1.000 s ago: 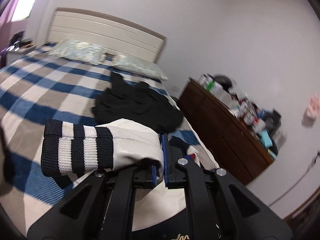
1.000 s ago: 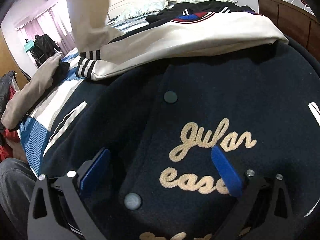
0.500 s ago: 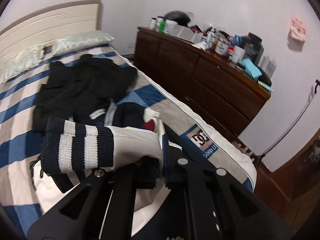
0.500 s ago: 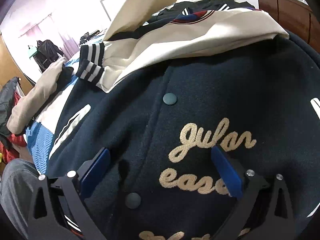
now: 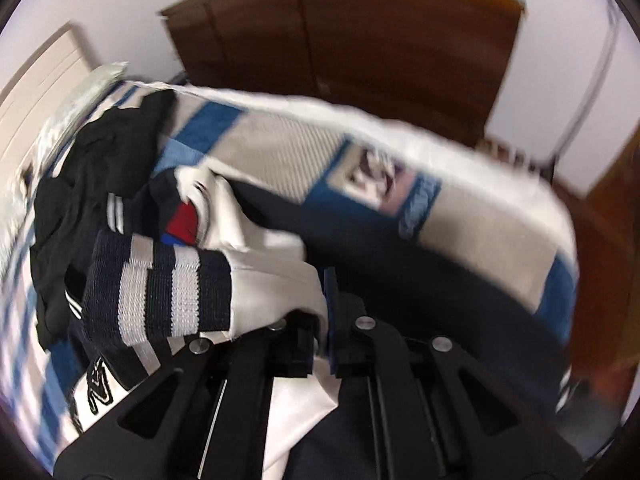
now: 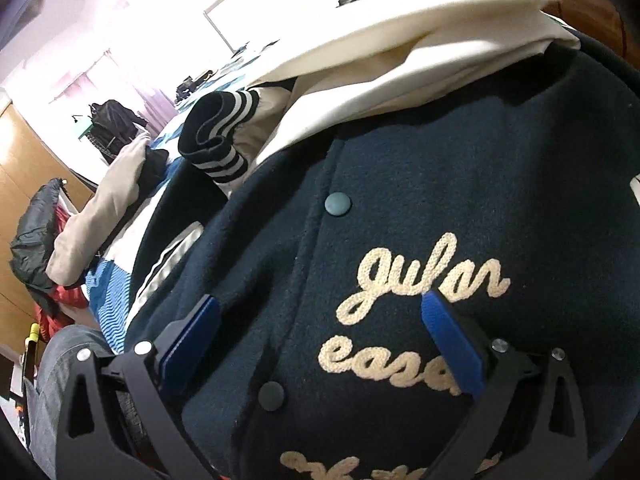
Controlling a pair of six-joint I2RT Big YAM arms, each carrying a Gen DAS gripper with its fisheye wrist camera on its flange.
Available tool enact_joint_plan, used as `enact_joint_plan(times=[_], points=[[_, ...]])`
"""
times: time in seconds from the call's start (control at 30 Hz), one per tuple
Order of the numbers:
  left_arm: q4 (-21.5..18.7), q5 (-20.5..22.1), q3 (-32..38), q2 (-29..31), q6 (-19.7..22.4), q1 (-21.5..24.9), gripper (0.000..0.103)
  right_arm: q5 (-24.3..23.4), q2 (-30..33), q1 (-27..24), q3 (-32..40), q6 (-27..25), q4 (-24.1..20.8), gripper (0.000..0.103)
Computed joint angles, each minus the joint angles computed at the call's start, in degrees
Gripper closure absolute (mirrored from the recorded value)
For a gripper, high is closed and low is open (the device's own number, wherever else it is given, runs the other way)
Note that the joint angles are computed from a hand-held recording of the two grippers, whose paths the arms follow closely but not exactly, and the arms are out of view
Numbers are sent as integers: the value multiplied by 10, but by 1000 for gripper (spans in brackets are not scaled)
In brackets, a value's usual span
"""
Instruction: Fold large clothes
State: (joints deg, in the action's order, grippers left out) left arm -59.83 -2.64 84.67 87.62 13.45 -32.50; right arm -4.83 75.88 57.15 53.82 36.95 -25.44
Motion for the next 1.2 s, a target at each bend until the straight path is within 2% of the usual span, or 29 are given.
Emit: enact_joint_plan(times=[0.1,0.13,0.2,0.27,0.37,0.43,0.47,0.5,0.57,0.73,0.8,0.87,0.9,0.97,1.03,1.13,1.2], points=[[-47,-55,-9,29,66,-19,97,-2,-4,-1,-5,-11,4,4],[-57,-65,-12,38,74,-23,96,2,-4,2,-5,-21,3,4],[-57,-93,-34,46,95,-30,95,16,-4,9,-3,-41,-4,4],[-44,-99,-45,45,98,-31,95,42,-1,21,0,-73,-13,4],[-48,-97,-40,47,80,-29,85,71,-2,35,1,-110,-25,5],[-54,-111,-35,45,75,-31,65,76,-13,38,-3,-118,-28,5],[-58,-117,-35,43,76,-33,43,78,-21,40,-6,-119,-31,5],[-60,-118,-34,39,77,-36,8,78,-33,42,-11,-121,-34,5],[-66,-80,-36,22,76,-38,6,80,-58,48,-17,-124,-46,5],[-56,-28,-71,-36,47,-40,6,94,-155,77,-36,-117,-90,5],[-31,-4,-105,-82,27,-35,6,100,-217,91,-59,-97,-93,5],[-16,52,-147,-145,-6,-17,6,103,-278,93,-77,-72,-97,5],[-6,79,-178,-186,-25,-3,6,108,-304,87,-80,-61,-105,5],[-1,101,-226,-250,-44,19,6,120,-337,57,-72,-59,-126,5],[1,95,-274,-307,-52,43,6,121,-336,21,-58,-71,-138,5],[-2,79,-343,-383,-66,80,6,111,-279,-45,-15,-102,-161,5],[-8,108,-388,-435,-83,119,6,110,-232,-81,11,-128,-158,5]])
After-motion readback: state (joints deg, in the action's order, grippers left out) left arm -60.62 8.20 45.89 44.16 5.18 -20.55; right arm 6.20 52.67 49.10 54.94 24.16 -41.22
